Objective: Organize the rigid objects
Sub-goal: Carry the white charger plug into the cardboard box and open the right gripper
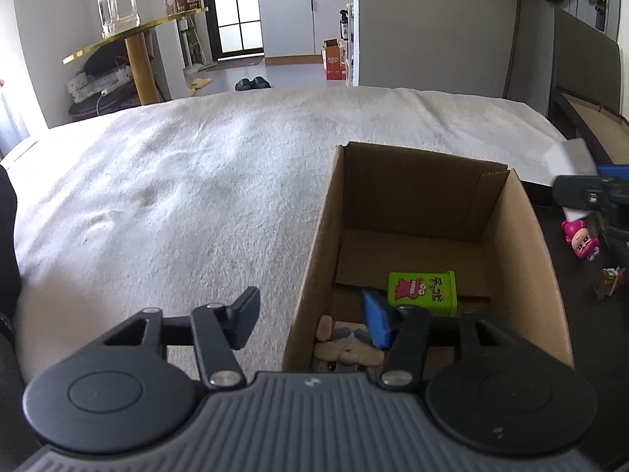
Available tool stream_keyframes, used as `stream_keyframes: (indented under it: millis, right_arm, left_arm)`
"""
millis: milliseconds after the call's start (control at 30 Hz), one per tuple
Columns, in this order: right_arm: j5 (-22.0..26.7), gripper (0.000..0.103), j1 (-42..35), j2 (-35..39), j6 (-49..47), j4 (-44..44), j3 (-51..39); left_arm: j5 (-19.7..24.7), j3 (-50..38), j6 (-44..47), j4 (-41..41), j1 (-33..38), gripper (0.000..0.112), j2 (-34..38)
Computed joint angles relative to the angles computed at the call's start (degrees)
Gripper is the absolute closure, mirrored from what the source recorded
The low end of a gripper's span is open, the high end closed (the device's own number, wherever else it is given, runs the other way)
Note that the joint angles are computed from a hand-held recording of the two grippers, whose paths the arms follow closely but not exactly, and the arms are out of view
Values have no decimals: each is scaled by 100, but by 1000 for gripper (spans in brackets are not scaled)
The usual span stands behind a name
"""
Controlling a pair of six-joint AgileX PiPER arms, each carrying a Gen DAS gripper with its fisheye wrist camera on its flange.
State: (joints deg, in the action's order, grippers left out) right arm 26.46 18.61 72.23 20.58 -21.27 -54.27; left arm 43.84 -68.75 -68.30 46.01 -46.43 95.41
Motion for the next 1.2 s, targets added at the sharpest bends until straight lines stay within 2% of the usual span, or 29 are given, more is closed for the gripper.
stream_keyframes:
  millis: [67, 200, 400, 833, 967, 1133, 1200]
  right_arm:
    - [-1, 67, 113, 126, -17, 22, -109]
    - [-1, 67, 307, 325, -229, 247, -278]
    - [103, 67, 461, 595, -694, 787, -494]
    - [209, 67, 634, 1068, -1553, 1763, -823]
    - [191, 66, 679, 1245, -1425, 1672, -937]
    - [388, 65, 508, 1343, -1629, 2238, -1030]
    - [391, 64, 516, 1286, -1384, 2075, -1003]
  left_arm:
    - [-69, 31, 30, -43, 41, 62, -25]
    - [-210, 54, 191, -312, 184, 86, -44]
    - [-296, 105, 222, -375, 247, 98, -77]
    - [-404, 129, 304, -570, 342, 99, -126]
    - [-435, 130, 334, -659, 383, 99, -163]
    - [-421, 102, 342, -665, 382, 99, -131]
    - [-408, 95, 327, -638, 368, 99, -126]
